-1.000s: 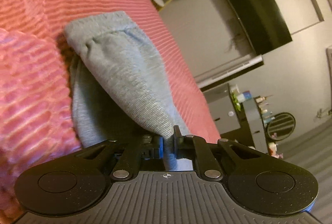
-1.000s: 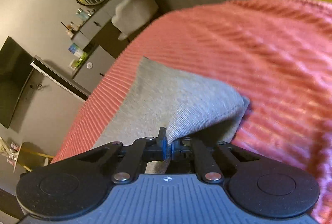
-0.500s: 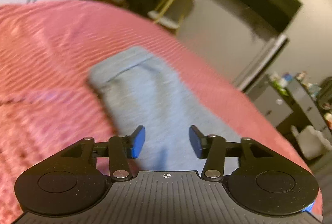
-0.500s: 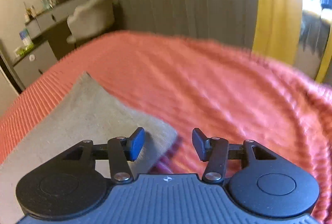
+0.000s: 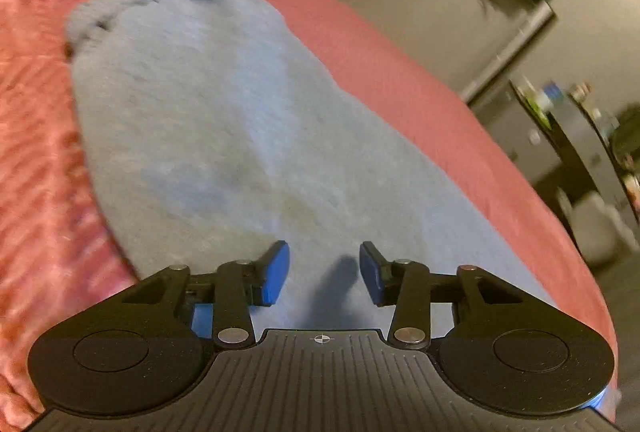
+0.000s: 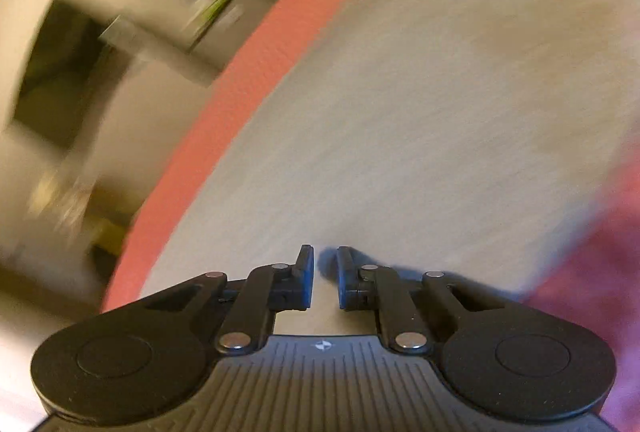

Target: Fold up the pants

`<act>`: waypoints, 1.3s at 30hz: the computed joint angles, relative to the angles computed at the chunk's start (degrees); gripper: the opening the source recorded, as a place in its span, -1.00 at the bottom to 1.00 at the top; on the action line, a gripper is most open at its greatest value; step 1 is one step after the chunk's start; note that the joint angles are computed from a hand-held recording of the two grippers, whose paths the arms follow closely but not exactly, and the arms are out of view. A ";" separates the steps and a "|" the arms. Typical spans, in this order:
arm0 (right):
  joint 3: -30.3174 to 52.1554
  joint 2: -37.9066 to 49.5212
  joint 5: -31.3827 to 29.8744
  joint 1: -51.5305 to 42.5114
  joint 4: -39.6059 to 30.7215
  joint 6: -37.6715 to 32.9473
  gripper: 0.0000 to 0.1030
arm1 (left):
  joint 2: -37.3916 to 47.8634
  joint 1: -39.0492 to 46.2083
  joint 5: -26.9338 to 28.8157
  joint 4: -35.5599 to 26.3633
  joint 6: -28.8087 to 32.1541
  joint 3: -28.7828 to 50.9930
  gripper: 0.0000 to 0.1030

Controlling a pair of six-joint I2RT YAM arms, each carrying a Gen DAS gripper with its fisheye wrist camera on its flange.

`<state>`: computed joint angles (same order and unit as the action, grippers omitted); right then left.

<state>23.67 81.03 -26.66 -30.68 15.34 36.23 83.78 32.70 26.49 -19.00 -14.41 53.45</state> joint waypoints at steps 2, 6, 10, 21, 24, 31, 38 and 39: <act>-0.57 -0.52 5.00 -3.03 0.84 1.40 -0.78 | -1.63 -1.64 -1.22 1.23 1.65 -0.56 0.05; 2.08 -1.93 14.73 6.58 -0.78 4.30 -0.59 | -6.20 -11.40 -2.62 6.16 7.97 -4.21 0.13; 12.19 6.86 7.22 21.83 -0.67 -1.27 -0.59 | -1.30 -21.27 -5.02 10.73 9.84 -2.51 0.16; 35.81 29.13 2.18 32.05 -0.63 -8.01 -0.56 | 1.75 -20.22 -21.31 26.65 16.48 -9.91 0.31; 30.23 26.20 5.29 29.13 2.08 -7.22 -0.89 | 4.64 -15.51 -20.81 24.11 10.31 -6.34 0.38; 30.58 20.66 25.52 25.72 -8.07 -12.27 -0.90 | 7.48 -9.14 -32.48 25.62 17.89 -3.51 0.30; 42.08 21.06 31.48 35.42 -22.28 -9.49 -0.63 | 1.68 1.57 -24.81 20.96 20.90 -4.28 0.26; 44.34 22.33 27.93 36.79 -22.47 -9.30 -0.62 | 0.99 2.47 -23.04 20.29 20.56 -4.31 0.28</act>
<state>68.01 103.37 1.27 6.11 -7.13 26.94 84.77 35.16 3.45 1.29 6.14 49.14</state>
